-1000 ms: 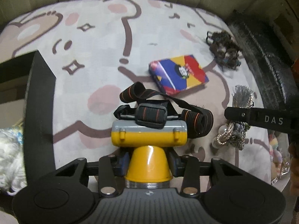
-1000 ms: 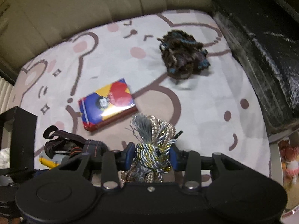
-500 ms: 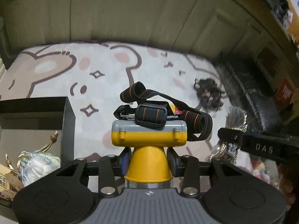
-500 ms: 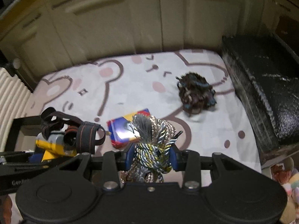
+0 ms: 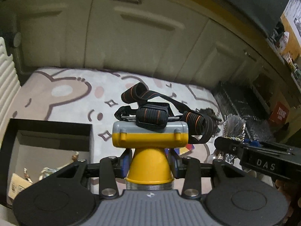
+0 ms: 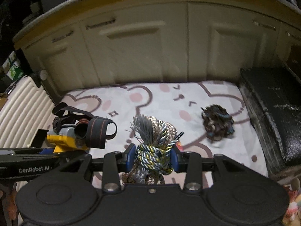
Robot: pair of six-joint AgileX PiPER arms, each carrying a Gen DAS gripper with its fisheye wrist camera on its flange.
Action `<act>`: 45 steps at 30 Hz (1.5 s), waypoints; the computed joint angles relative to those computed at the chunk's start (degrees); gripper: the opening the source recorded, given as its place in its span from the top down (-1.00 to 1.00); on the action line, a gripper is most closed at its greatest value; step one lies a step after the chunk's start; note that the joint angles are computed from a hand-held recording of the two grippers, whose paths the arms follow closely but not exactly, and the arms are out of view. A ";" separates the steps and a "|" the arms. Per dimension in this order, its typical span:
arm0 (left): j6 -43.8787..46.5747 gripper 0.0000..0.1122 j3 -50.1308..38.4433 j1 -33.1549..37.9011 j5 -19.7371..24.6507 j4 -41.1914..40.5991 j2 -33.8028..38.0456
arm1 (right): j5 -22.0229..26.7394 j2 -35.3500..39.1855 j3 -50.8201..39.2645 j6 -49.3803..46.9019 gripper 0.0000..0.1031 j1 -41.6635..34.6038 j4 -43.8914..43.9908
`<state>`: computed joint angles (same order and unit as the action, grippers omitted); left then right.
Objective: Organize objects
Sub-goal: 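Lift the headlamp with the left tool and the rope with the right tool toward the box, then lower both tools into the black box and open both grippers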
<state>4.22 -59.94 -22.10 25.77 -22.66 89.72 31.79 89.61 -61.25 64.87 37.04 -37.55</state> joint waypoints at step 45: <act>19.92 0.24 3.29 25.25 -1.20 -4.60 9.58 | -1.44 24.69 -29.18 -9.36 0.23 8.62 5.90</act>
<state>24.14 -56.65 3.15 24.57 -27.26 99.30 30.36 114.30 -90.42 55.51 45.66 -31.65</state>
